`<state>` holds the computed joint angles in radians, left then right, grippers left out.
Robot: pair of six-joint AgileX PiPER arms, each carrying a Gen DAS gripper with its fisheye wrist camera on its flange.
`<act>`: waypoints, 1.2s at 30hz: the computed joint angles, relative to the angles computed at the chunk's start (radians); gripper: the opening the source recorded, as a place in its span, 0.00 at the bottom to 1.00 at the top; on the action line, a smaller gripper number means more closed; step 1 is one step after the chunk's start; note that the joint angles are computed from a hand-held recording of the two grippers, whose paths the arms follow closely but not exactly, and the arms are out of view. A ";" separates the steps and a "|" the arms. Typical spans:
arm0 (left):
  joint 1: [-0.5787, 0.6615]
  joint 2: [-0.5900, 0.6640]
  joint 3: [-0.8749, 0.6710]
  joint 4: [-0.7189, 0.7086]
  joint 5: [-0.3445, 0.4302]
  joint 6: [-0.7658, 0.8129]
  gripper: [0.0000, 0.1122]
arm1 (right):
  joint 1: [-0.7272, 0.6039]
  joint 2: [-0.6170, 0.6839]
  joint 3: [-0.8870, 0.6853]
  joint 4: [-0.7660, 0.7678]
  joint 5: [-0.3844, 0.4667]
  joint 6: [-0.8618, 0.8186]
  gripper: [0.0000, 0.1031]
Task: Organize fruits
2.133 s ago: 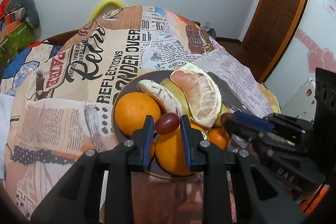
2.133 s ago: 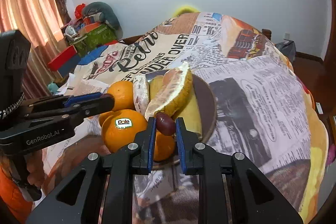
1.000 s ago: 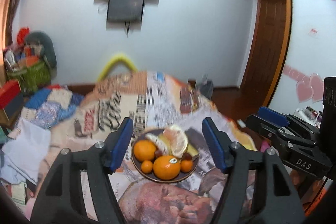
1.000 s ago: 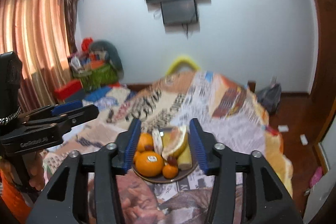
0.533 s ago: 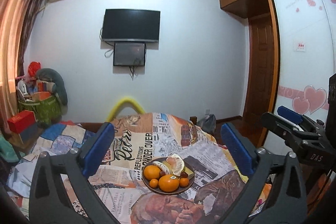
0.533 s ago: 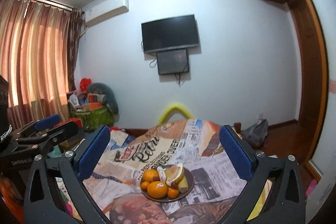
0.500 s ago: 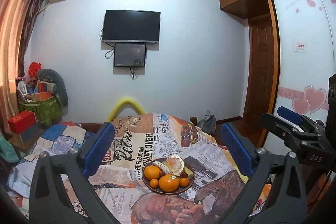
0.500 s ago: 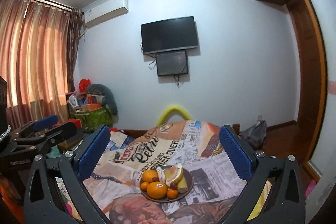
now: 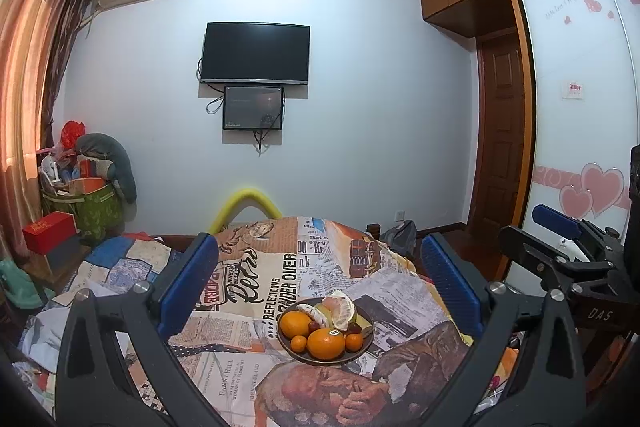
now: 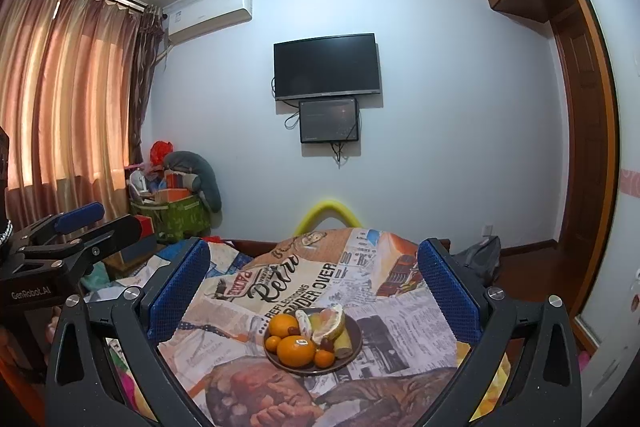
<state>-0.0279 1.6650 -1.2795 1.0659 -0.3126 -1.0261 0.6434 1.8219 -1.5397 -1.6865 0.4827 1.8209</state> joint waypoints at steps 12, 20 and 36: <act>-0.001 0.007 -0.003 0.013 0.001 -0.004 0.91 | 0.003 -0.014 0.027 -0.022 0.005 0.034 1.00; -0.001 0.012 -0.016 0.051 0.007 -0.041 0.91 | 0.002 -0.018 0.031 -0.020 0.003 0.038 1.00; -0.004 0.018 -0.021 0.056 0.014 -0.047 0.92 | -0.001 -0.019 0.031 -0.015 -0.003 0.040 1.00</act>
